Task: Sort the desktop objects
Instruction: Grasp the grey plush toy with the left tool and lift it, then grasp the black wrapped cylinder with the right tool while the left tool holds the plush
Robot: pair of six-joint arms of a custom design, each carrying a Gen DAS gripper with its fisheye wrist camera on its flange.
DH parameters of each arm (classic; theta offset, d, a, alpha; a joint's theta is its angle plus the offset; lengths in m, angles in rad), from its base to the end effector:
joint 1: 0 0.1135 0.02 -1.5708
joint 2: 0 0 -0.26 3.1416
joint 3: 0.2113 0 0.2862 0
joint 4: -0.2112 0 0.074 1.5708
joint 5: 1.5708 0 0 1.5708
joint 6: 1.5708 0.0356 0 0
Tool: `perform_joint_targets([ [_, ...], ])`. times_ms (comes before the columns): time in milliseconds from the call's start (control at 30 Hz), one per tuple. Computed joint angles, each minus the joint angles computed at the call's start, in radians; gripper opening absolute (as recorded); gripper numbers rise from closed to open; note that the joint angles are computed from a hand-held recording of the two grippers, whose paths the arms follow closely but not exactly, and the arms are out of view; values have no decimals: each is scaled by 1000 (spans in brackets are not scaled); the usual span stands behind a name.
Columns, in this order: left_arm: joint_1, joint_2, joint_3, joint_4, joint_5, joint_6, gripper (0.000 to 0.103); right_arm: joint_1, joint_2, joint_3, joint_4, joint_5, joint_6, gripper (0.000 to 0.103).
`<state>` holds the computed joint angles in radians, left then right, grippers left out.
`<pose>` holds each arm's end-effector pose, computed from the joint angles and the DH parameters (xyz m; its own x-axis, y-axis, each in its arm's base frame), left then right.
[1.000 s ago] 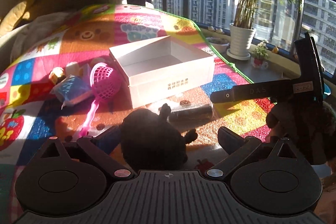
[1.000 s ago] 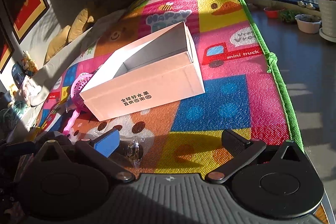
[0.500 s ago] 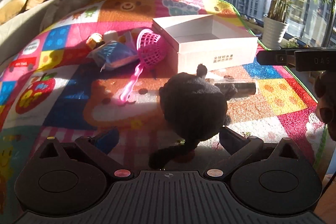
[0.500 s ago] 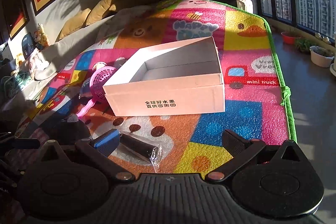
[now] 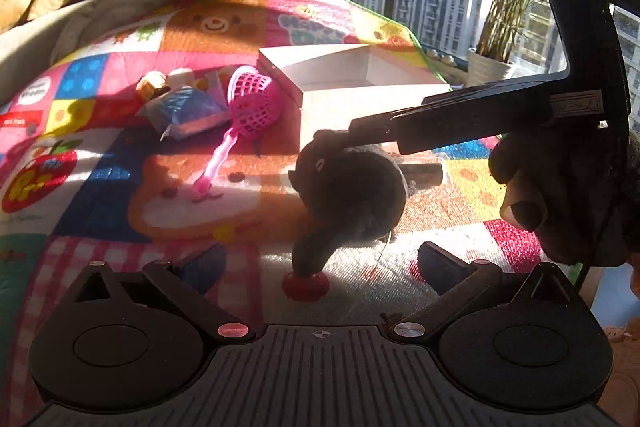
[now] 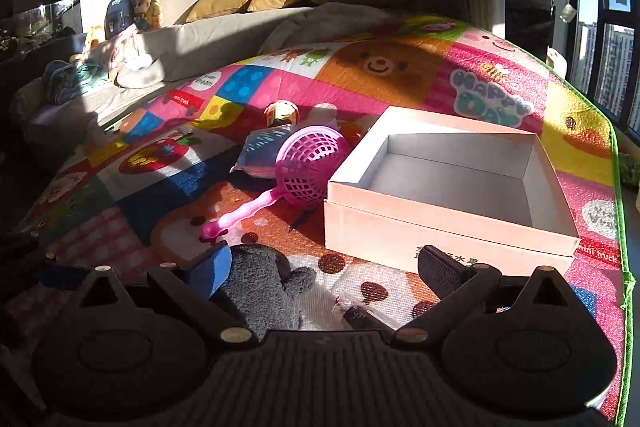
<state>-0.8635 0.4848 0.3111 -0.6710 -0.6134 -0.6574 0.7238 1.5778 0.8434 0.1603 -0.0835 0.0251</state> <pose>0.1094 -0.0965 0.1683 -0.6126 -0.0523 -0.7887 -0.0015 0.9979 -0.0650 0.2690 0.2417 0.1711 -0.4246 -0.3419 -0.8383 -0.7020 0.7091 0.0663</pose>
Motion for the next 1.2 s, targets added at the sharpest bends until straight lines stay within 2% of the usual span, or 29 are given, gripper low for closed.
perform_joint_targets([
  [100, 12, 123, 20, 132, 14, 43, 103, -61, -3, -26, -3, 27, 10, 101],
  [300, 13, 491, 105, 409, -82, 175, 103, -100, 36, -52, 14, -21, -12, 101],
  [433, 50, 654, 182, 429, -79, 177, 103, -147, -10, -115, 103, -44, 27, 101],
  [533, 90, 670, 182, 454, -37, 139, 103, -182, -76, -176, 154, -45, 15, 101],
  [633, 86, 658, 167, 466, -71, 129, 102, -186, -120, -209, 152, -39, -44, 101],
  [667, 84, 649, 162, 464, -75, 129, 93, -184, -126, -217, 151, -37, -62, 101],
  [700, 90, 628, 153, 464, -56, 138, 75, -181, -129, -219, 143, -43, -78, 100],
  [767, 103, 583, 140, 446, -32, 143, 75, -176, -118, -199, 104, -70, -97, 89],
  [833, 112, 541, 129, 416, -30, 164, 75, -162, -90, -156, 45, -96, -107, 66],
  [900, 114, 476, 109, 367, -37, 195, 75, -143, -53, -117, 8, -114, -136, 52],
  [1000, 132, 332, 75, 256, -14, 279, 76, -101, -1, -80, 4, -89, -179, 50],
  [1067, 166, 249, 62, 183, 44, 324, 78, -82, 28, -60, -11, -81, -199, 50],
  [1100, 182, 211, 52, 156, 69, 331, 80, -69, 41, -48, -26, -72, -216, 43],
  [1133, 184, 186, 43, 142, 74, 324, 80, -61, 47, -38, -52, -76, -229, 31],
  [1200, 181, 164, 30, 141, 64, 304, 83, -53, 25, -45, -78, -85, -248, 24],
])
